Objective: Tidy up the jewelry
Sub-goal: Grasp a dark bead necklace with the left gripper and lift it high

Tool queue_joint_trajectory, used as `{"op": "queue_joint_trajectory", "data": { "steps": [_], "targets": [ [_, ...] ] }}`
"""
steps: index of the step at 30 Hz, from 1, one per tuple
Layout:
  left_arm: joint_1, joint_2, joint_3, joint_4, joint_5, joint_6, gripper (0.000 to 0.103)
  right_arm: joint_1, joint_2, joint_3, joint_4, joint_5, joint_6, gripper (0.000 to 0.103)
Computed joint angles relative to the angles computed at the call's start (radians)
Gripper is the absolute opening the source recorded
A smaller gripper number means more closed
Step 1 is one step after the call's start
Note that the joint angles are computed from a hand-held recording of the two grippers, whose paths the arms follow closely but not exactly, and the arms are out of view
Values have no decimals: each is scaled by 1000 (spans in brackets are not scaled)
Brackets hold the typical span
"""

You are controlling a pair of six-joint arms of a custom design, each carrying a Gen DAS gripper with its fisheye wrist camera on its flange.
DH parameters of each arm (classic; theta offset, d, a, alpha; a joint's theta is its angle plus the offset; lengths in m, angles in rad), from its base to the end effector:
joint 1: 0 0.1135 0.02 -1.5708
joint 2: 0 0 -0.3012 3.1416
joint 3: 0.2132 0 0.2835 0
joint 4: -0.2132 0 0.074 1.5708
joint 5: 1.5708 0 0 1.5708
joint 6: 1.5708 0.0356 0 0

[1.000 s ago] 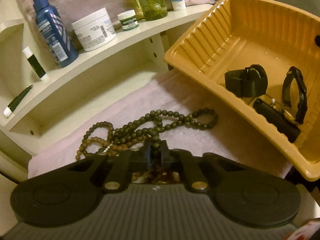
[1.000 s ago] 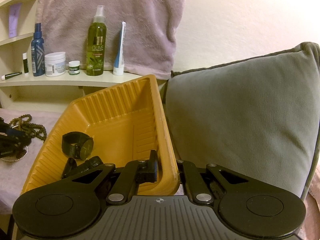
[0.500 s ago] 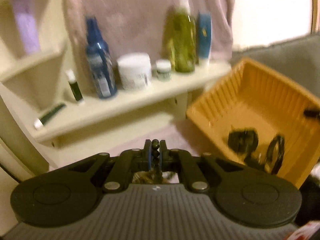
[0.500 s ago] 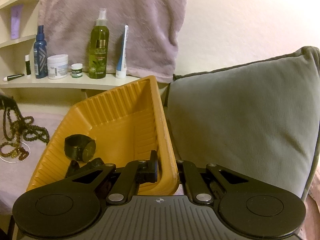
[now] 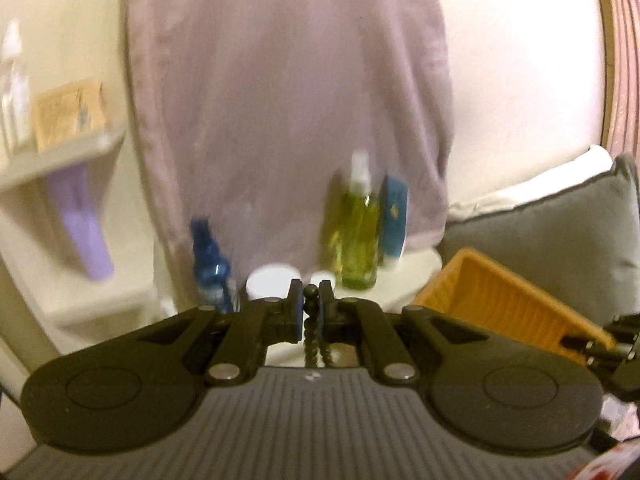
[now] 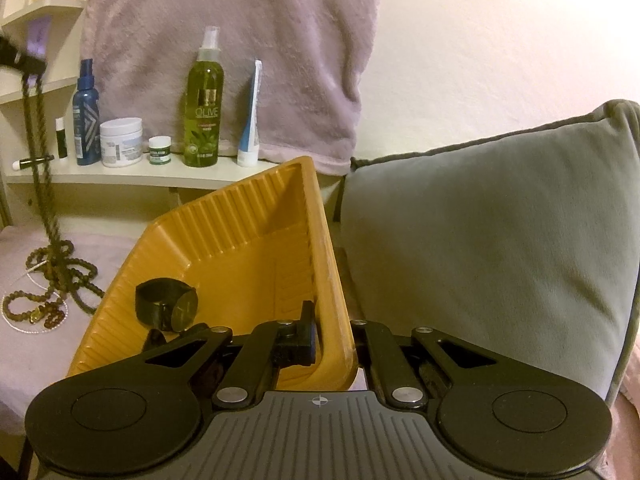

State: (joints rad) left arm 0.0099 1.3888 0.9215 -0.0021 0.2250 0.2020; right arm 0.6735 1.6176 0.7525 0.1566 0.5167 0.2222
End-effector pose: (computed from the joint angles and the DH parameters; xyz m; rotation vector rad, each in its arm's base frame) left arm 0.3369 -0.0046 0.2893 0.3339 2.0011 -0.0959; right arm 0.2761 0.1978 0.1741 -0.2271 2.1615 -0.0841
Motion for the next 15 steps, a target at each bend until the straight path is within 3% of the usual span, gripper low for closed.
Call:
{"op": "queue_joint_trajectory", "data": {
  "steps": [15],
  "targets": [
    [-97, -11, 241, -78, -26, 9, 6, 5, -5, -1, 2, 2, 3, 5]
  ]
}}
